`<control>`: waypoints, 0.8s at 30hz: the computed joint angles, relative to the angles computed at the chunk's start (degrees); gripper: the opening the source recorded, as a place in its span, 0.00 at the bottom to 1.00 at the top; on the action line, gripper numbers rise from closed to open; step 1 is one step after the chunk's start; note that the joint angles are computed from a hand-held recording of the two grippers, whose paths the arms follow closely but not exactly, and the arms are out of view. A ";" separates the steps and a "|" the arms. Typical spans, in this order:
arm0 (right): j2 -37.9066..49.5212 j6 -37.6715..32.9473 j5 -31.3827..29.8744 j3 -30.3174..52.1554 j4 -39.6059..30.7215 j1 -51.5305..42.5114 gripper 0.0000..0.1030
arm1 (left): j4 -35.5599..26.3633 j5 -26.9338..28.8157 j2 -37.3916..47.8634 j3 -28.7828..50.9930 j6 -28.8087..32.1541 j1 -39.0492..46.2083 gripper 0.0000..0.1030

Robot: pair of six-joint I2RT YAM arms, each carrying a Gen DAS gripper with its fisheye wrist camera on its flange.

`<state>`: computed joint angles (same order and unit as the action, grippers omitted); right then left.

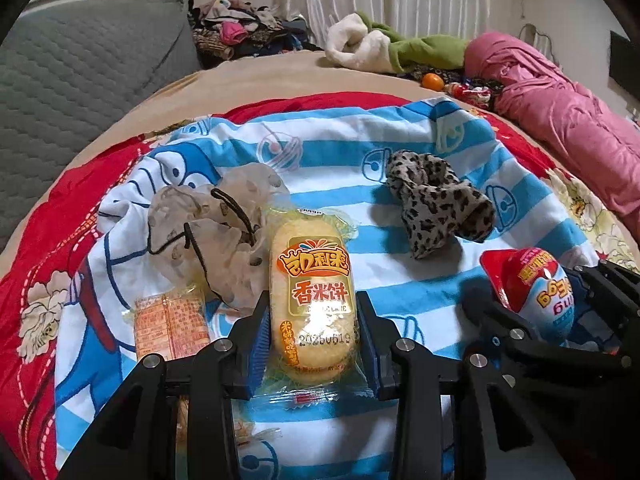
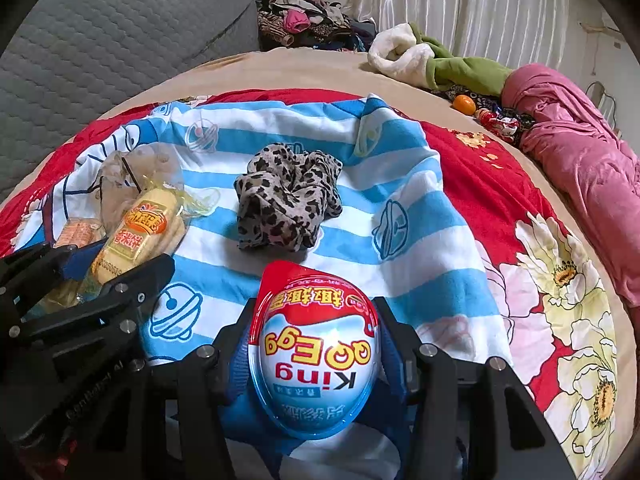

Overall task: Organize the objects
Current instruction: 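Open left tool on the snack pack while right tool releases the egg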

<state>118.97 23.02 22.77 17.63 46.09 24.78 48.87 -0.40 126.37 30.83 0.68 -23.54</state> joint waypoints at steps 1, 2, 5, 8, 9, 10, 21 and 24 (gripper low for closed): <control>0.02 -0.05 -0.01 0.06 -0.06 -0.02 0.53 | -0.12 0.05 0.13 0.15 0.02 0.10 0.40; 0.01 -0.04 -0.01 0.09 -0.16 -0.01 0.53 | -0.27 -0.01 0.22 0.30 0.02 0.05 0.40; 0.01 0.07 0.05 0.18 -0.42 0.10 0.53 | -0.21 -0.05 0.17 0.19 0.10 0.08 0.40; -0.07 0.24 0.27 0.38 -0.91 0.37 0.53 | -0.28 -0.04 -0.13 -0.02 0.14 0.12 0.40; -0.12 0.21 0.31 0.40 -1.03 0.40 0.53 | -0.10 0.16 -0.36 -0.31 0.16 0.23 0.40; -0.39 0.17 0.30 0.21 -1.04 0.38 0.53 | -0.08 0.36 -0.15 -0.14 0.20 0.33 0.40; -1.57 0.25 1.85 -0.11 -2.52 0.91 0.53 | -1.46 0.16 -1.11 -0.41 0.40 0.41 0.56; -2.21 0.42 2.23 -0.67 -2.38 0.97 0.56 | -1.20 -0.48 -1.99 -1.11 0.14 0.78 0.64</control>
<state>116.76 23.44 24.99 16.96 43.71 25.76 47.67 -0.87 124.38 29.72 0.83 -22.76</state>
